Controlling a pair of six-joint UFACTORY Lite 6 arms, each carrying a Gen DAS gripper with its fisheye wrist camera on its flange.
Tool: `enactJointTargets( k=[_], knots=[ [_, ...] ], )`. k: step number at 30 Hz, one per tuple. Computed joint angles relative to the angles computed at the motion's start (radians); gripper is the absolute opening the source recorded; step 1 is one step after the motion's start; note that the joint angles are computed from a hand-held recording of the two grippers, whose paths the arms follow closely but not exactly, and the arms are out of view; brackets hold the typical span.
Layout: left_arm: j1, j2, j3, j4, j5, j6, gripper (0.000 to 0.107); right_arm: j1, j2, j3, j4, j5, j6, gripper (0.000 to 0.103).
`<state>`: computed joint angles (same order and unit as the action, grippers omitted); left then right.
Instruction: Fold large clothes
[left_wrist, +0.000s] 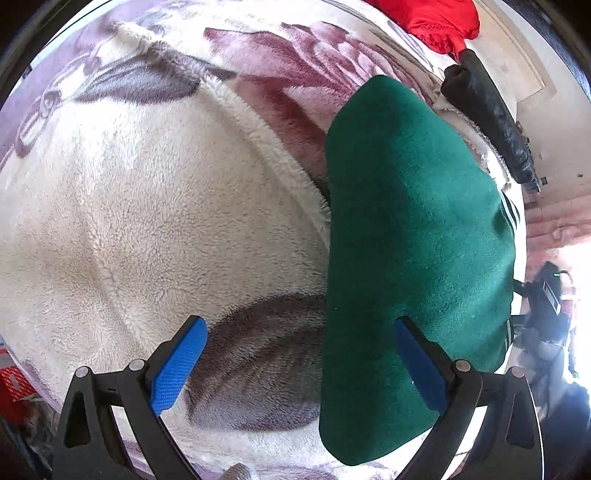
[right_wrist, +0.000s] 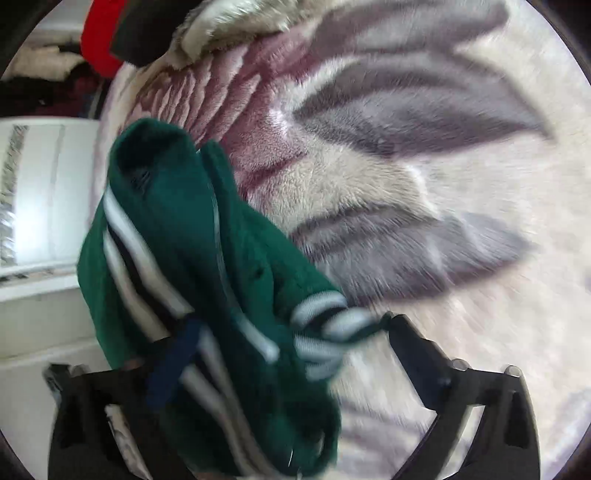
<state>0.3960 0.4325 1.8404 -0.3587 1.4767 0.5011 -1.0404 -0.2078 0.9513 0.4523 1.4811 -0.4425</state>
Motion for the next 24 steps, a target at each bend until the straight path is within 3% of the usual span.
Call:
enactJointTargets(
  k=[3,7,10,13,15,17,19,21,24],
  knots=[
    [0.006,-0.013,-0.018,0.013,-0.007,0.029,0.103,-0.097,0.067,-0.132,0.156,0.036,-0.090,0.102],
    [-0.001,-0.021,-0.035,0.025,-0.003,0.044,0.103,-0.259,0.002,-0.245,0.222,0.145,-0.074,0.077],
    [-0.004,-0.003,0.010,0.026,0.024,0.038,0.103,-0.320,-0.060,-0.171,0.135,0.175,-0.078,0.078],
    [0.003,0.005,0.044,0.031,0.040,0.052,0.103,-0.339,-0.043,0.063,0.050,0.219,-0.102,0.079],
    [0.007,0.009,0.046,0.032,0.044,0.055,0.103,-0.341,-0.048,0.167,0.036,0.276,-0.156,0.091],
    [0.004,0.002,0.021,0.037,0.037,0.056,0.103,-0.276,-0.050,0.184,0.020,0.303,-0.169,0.092],
    [-0.001,-0.011,-0.010,0.047,0.026,0.056,0.103,-0.158,-0.088,0.110,-0.011,0.261,-0.143,0.092],
    [-0.019,-0.031,-0.041,0.050,0.011,0.049,0.103,0.027,-0.149,0.007,-0.030,0.150,-0.058,0.095],
    [-0.036,-0.067,-0.088,0.056,-0.015,0.058,0.103,0.064,-0.174,-0.085,0.055,0.021,-0.057,0.095]
  ],
)
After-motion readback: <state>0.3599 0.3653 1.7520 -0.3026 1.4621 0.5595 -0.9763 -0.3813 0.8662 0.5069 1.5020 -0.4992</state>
